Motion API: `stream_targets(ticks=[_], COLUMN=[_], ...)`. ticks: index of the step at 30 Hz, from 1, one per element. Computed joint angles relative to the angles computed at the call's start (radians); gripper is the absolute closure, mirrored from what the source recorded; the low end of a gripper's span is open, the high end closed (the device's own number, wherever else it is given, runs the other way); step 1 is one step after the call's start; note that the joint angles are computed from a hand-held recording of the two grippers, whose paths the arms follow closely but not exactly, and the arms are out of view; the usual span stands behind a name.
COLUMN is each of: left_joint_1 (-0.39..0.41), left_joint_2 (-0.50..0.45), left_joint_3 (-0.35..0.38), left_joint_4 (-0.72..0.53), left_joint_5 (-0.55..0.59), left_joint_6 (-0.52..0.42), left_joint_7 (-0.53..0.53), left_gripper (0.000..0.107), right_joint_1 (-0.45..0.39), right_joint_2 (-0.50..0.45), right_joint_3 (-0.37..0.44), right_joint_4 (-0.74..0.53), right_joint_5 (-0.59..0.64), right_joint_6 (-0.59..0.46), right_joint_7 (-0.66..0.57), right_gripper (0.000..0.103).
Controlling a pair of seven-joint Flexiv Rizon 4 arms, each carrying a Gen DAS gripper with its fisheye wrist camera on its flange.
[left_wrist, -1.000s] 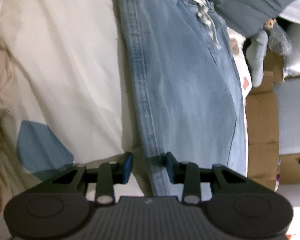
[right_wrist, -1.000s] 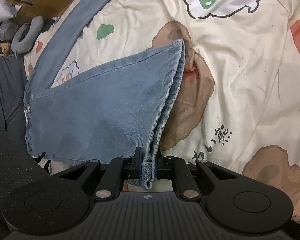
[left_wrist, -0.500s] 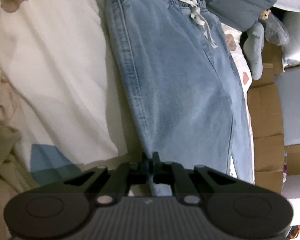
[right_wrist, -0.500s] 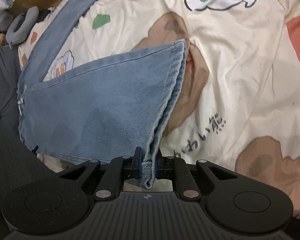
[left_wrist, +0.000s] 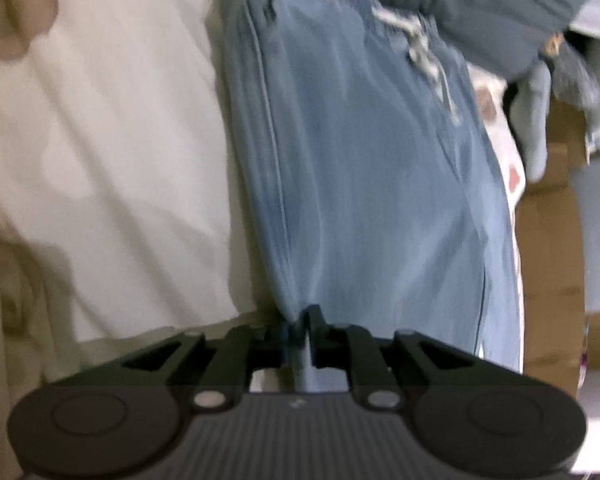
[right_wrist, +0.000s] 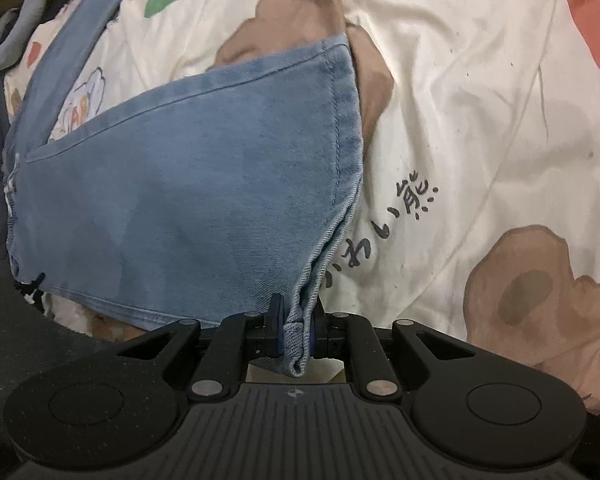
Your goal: Fold clothes
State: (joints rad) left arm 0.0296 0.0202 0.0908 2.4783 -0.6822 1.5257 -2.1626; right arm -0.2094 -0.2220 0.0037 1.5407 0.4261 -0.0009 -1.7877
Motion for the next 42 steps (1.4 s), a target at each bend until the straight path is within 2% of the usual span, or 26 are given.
stream_targets(ticks=[3,4,6,8,12,16,20,22,25,29,34,37,42], left_joint_1=[0.041,0.066,0.092,0.127,0.161,0.179,0.195,0.199,0.212,0.230,0.239,0.233,0.220], left_joint_2=[-0.001,0.004,0.021,0.041,0.031,0.033,0.086,0.121,0.181,0.237,0.245,0.252,0.242], left_joint_3=[0.024,0.035,0.045,0.052,0.049,0.050,0.050,0.056,0.055,0.036,-0.007,-0.023,-0.029], left_joint_4=[0.002,-0.004,-0.018,-0.051,-0.097,-0.168,-0.260,-0.286,-0.325,-0.421,-0.627,-0.714,-0.817], left_joint_5=[0.107,0.188,0.263,0.380,0.487,0.570,0.684,0.688,0.715,0.744,0.816,0.857,0.884], left_joint_6=[0.017,0.006,-0.037,-0.122,-0.217,-0.357,-0.570,-0.632,-0.709,-0.846,-1.096,-1.174,-1.250], left_joint_7=[-0.092,-0.149,-0.164,-0.173,-0.235,-0.307,-0.322,-0.307,-0.304,-0.297,-0.277,-0.298,-0.298], left_gripper=[0.096,0.101,0.103,0.103,0.102,0.092,0.078,0.078,0.073,0.065,0.060,0.056,0.056], right_joint_1=[0.006,0.007,0.008,0.008,0.003,-0.004,-0.015,-0.028,-0.049,-0.073,-0.092,-0.102,-0.116], right_joint_2=[-0.003,-0.004,-0.008,-0.013,-0.024,-0.026,-0.039,-0.060,-0.086,-0.128,-0.176,-0.196,-0.208], right_joint_3=[0.001,0.001,0.001,0.001,-0.002,-0.006,-0.012,-0.014,-0.009,0.002,0.028,0.043,0.060], right_joint_4=[0.004,0.004,0.001,-0.006,-0.011,-0.010,-0.042,-0.088,-0.154,-0.241,-0.320,-0.349,-0.370], right_joint_5=[-0.017,-0.020,-0.025,-0.028,-0.035,-0.047,-0.064,-0.052,-0.018,0.039,0.093,0.126,0.157], right_joint_6=[0.003,0.002,-0.003,-0.010,-0.036,-0.032,-0.043,-0.079,-0.111,-0.121,-0.112,-0.106,-0.086], right_joint_7=[0.003,0.004,0.001,-0.002,0.011,0.019,-0.007,-0.035,-0.091,-0.128,-0.175,-0.177,-0.194], right_gripper=[0.094,0.094,0.094,0.094,0.093,0.089,0.088,0.078,0.068,0.068,0.068,0.068,0.068])
